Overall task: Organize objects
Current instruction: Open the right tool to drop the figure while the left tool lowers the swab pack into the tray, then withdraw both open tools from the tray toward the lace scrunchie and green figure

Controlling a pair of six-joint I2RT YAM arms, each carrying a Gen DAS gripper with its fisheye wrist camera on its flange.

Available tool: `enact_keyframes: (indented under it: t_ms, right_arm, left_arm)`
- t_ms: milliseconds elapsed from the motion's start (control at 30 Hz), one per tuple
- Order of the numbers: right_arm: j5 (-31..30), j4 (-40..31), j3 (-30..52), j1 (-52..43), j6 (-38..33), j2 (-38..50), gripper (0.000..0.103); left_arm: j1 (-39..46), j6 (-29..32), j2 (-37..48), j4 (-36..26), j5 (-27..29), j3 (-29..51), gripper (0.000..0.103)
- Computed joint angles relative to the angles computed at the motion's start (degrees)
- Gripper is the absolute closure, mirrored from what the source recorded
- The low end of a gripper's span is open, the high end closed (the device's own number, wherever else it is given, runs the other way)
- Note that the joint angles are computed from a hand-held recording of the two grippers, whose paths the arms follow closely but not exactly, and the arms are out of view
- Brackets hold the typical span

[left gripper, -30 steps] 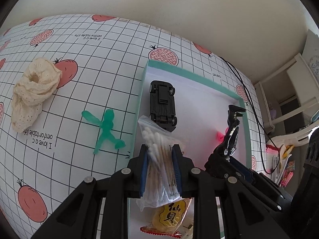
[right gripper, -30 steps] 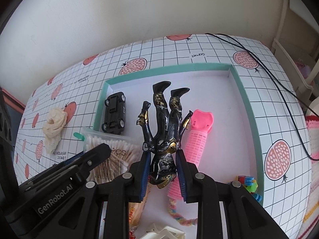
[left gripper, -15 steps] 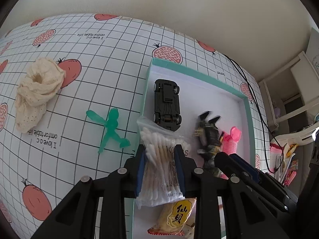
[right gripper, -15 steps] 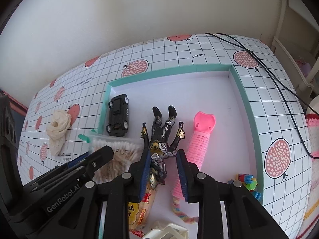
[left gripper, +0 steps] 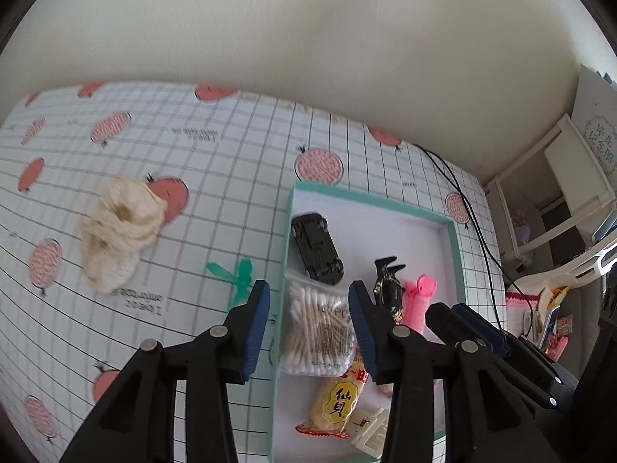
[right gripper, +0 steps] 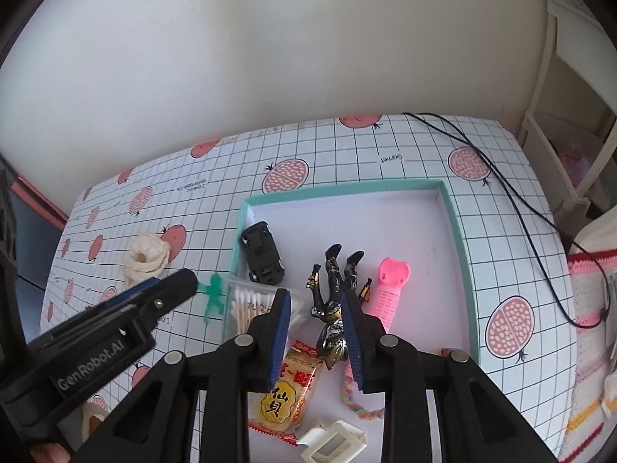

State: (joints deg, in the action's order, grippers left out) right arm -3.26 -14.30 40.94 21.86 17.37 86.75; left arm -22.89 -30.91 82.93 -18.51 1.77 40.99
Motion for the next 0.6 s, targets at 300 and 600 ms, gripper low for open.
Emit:
enact_keyframes:
  t_ms: [300,600]
  right_arm:
    - [0.3,1.3,-0.5,-0.5,-0.5,1.4,0.036]
    - [1.7,2.7,-0.9,0.3,-1.6,1.6,0.01]
  left_arm:
    - [0.7,0.9,-0.9,-2.2,-4.5,-0.1,0.033]
    - [1.5,1.6,-0.1,-2.5,-9.4,-0.8,0.022]
